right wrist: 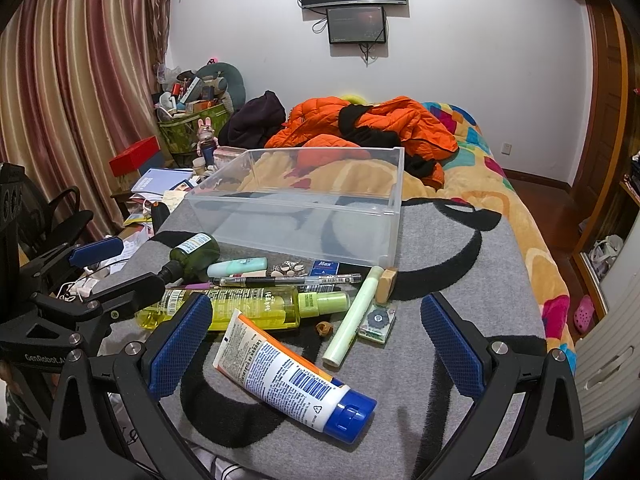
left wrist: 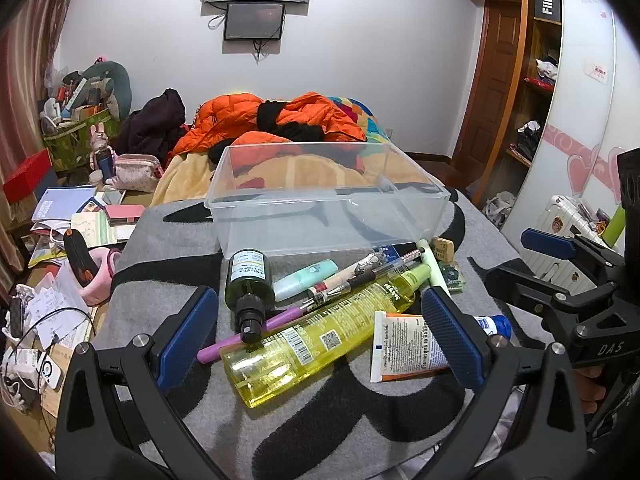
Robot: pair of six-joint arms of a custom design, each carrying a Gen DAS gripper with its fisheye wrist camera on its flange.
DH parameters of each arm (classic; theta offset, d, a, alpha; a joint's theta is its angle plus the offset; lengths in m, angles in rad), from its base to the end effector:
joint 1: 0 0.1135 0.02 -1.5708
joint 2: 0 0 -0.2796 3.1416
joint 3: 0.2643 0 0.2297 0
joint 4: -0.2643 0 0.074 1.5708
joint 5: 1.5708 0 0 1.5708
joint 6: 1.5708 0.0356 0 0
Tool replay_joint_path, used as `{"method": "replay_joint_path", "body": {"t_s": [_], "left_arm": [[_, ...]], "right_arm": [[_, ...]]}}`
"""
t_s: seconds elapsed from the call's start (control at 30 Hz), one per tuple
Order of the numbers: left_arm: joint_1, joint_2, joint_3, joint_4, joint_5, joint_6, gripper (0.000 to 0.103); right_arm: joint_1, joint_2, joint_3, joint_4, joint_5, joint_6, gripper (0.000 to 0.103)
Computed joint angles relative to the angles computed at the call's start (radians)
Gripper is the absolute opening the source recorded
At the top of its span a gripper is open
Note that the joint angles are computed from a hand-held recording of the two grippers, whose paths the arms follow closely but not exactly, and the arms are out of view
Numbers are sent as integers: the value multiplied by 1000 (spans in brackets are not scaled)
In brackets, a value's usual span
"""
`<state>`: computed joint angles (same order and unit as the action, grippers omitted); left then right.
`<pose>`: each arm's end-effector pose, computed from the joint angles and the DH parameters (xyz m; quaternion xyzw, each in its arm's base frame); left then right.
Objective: Organize objects
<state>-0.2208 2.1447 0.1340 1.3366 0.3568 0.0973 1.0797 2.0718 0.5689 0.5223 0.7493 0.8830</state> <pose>0.2076 -0.0593 0.0551 0.2164 0.8635 -0.1859 0.4159 0.1557 0.2398 0.0585 0.0185 0.8966 0.0303 0.4415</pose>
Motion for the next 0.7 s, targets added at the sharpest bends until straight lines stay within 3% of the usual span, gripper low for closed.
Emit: {"method": "replay_joint_path", "body": {"t_s": [0.2, 0.43, 0.63, 0.7], "left_arm": [[6, 22, -5, 44, 16, -8, 103], [2, -8, 12, -37, -3, 25, 103], [44, -23, 54, -115, 42, 41, 103], [53, -5, 62, -85, 45, 43, 103]], "right_arm": [[0, 1, 0, -1, 0, 2, 103], [3, 10, 6, -8, 0, 16, 103], [-26, 7, -18, 14, -20, 17, 103], [-45, 9, -28, 30, -32, 7, 103]]}}
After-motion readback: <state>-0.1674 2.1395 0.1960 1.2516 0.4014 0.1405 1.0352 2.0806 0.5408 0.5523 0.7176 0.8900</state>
